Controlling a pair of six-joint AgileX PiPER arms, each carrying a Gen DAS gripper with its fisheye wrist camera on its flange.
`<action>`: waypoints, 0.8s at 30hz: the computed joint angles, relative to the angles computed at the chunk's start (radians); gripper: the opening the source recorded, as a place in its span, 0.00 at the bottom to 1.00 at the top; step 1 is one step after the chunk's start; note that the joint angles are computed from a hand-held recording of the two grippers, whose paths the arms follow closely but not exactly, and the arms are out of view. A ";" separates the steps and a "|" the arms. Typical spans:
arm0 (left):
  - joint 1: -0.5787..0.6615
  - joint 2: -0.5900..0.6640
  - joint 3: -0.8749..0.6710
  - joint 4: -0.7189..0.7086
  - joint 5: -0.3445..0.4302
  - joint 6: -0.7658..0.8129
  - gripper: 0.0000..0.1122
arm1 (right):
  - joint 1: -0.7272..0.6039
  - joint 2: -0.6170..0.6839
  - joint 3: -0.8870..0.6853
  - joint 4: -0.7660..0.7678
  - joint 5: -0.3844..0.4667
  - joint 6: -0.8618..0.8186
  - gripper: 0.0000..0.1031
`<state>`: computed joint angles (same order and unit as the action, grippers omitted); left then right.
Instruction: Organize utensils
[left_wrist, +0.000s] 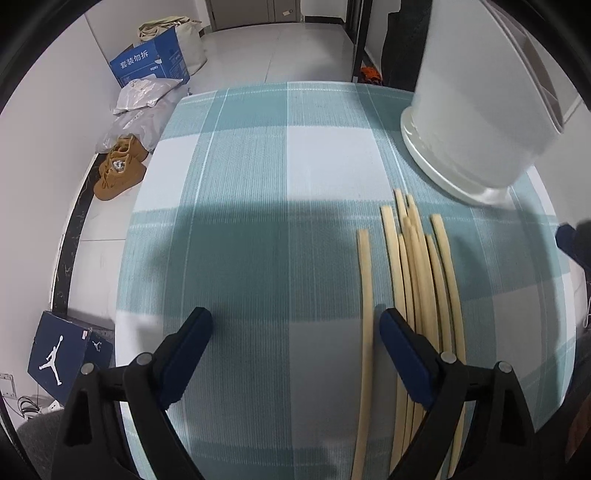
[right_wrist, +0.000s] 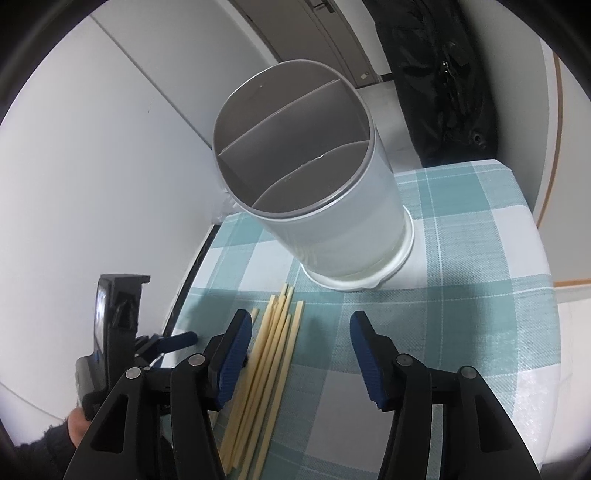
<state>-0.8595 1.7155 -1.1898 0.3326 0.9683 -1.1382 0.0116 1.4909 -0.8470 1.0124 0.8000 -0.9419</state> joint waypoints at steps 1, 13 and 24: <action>0.003 0.009 -0.012 0.004 0.005 0.009 0.80 | -0.003 0.003 -0.003 0.000 0.003 0.002 0.53; 0.024 0.040 -0.089 -0.066 -0.045 0.225 0.03 | -0.027 0.018 -0.016 -0.018 0.015 0.042 0.54; 0.064 -0.159 0.117 -0.068 -0.280 0.127 0.02 | 0.103 0.030 -0.021 -0.187 -0.045 0.199 0.53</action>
<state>-0.7959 1.5568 -1.0727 0.2650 0.6885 -1.0114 0.1146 1.5209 -0.8684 0.8249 0.7552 -0.7431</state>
